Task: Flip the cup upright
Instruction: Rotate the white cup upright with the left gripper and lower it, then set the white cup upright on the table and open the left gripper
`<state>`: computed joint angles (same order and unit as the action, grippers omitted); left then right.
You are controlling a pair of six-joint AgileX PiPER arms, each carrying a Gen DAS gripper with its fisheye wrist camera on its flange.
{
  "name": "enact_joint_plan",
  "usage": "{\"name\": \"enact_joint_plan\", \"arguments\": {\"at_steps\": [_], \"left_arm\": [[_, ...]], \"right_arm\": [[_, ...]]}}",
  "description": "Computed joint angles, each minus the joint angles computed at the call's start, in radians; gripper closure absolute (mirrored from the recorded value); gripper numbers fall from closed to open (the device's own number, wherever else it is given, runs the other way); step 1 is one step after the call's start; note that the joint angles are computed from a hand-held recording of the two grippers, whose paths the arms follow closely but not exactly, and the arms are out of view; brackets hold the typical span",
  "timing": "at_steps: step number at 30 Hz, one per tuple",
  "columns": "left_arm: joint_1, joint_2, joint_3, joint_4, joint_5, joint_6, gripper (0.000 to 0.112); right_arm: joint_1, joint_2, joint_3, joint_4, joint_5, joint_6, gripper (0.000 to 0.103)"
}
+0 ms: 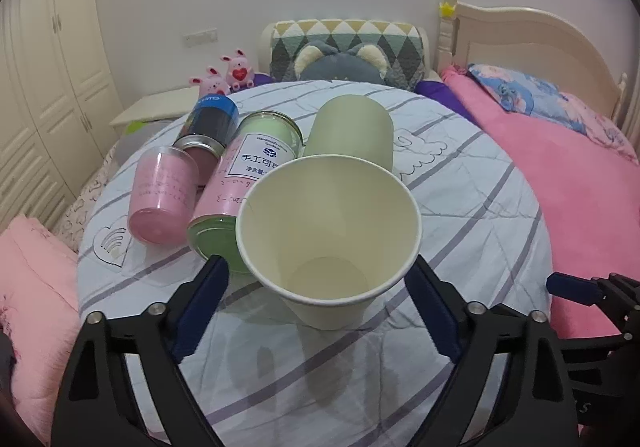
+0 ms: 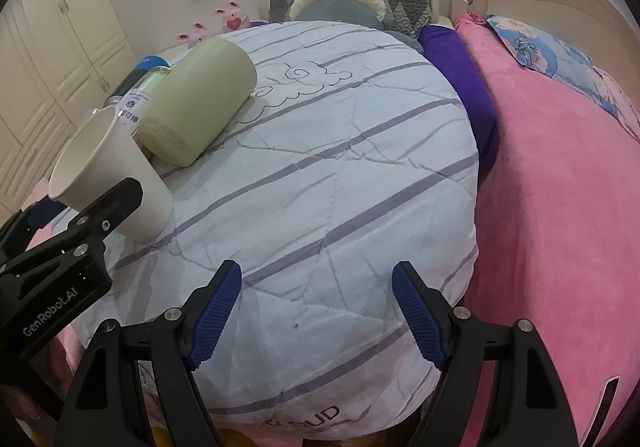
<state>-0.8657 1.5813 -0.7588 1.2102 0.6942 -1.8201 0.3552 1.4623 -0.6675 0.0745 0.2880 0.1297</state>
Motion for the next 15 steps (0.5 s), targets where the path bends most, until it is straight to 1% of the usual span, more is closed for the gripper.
{"name": "enact_joint_plan", "arguments": {"at_steps": [4,10,13,15], "left_arm": [[-0.001,-0.008,0.003,-0.010,-0.001,0.014,0.020],[-0.003,-0.032,0.022,0.002,-0.014,-0.007,0.020],[-0.006,-0.039,0.029,-0.002,-0.011,-0.001,0.020],[-0.002,-0.051,0.037,-0.012,-0.021,0.008,0.020]], "right_arm": [[0.011,-0.009,0.004,-0.026,0.003,0.032,0.024],[0.021,-0.017,0.004,-0.065,0.007,0.076,0.024],[0.033,-0.022,0.005,-0.106,0.012,0.123,0.024],[0.037,-0.030,0.009,-0.122,0.015,0.143,0.024]]}}
